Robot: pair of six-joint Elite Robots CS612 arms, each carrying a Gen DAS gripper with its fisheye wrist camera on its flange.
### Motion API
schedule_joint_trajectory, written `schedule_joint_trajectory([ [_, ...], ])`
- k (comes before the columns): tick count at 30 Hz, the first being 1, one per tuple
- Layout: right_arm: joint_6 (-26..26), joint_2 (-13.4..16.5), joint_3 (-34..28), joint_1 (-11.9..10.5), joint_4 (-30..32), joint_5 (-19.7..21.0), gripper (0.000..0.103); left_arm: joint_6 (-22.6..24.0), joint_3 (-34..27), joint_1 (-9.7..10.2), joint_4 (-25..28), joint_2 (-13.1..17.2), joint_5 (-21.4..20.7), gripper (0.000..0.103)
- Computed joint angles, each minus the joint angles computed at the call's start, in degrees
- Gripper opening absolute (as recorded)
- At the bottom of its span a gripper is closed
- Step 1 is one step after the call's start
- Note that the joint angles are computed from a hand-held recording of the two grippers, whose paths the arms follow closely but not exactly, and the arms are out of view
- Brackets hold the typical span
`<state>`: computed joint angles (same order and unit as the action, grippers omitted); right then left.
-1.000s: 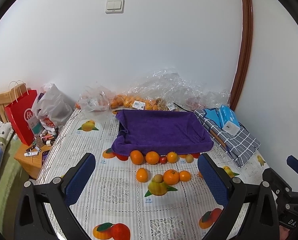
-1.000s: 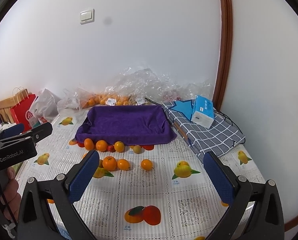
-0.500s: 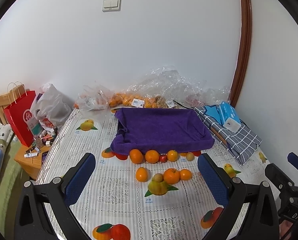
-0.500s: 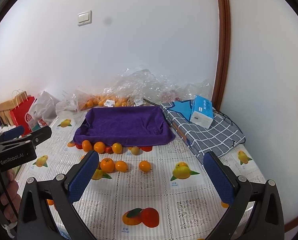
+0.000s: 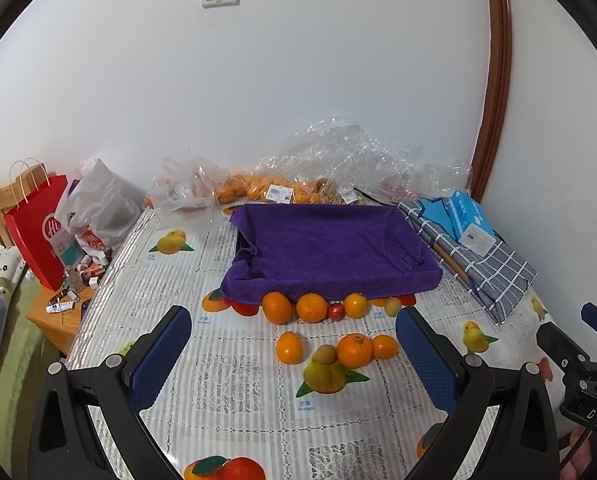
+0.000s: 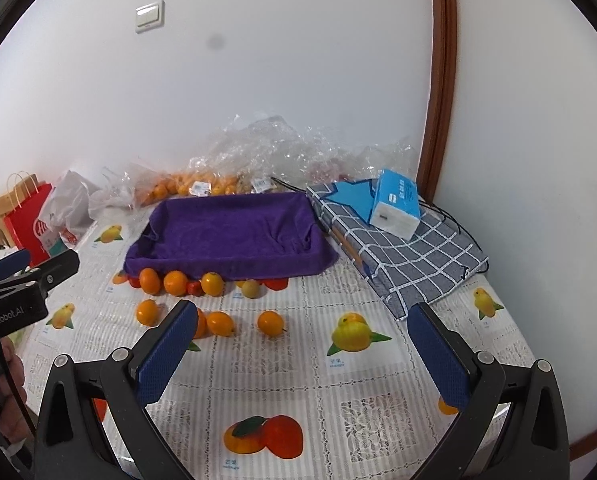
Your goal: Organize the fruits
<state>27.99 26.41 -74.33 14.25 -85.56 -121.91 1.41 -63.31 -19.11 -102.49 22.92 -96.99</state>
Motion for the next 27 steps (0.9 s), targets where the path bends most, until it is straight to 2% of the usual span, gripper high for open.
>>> schedule_joint_trajectory([
  [6,-0.9,1.3,0.6,-1.0,-2.5,2.9,0.103,-0.3,2.8,0.41,-0.5,-0.5,-0.9,0.103],
  [11,-2.6,2.5,1.6,-1.6,-6.5,4.0,0.103,1.6,5.4,0.42,-1.4,-1.0,1.5,0.103],
  [15,-1.6,2.5,3.1,-2.8,-5.1,7.6,0.102,1.7,9.0,0.99,-1.0,-2.3,1.0,0.103],
  [20,0.8,2.9,5.0,-4.0,-5.7,13.1,0.086,-0.4,13.2,1.92,0.2,-3.7,0.2,0.102],
  [26,1.0,2.2,8.7,-4.6,-4.2,15.4,0.065,-1.2,16.7,2.66,-0.3,-4.6,-0.9,0.096],
  [27,1.1,2.2,9.0,-4.8,-4.2,16.0,0.065,-0.9,16.9,2.72,-0.5,-4.6,-1.5,0.096],
])
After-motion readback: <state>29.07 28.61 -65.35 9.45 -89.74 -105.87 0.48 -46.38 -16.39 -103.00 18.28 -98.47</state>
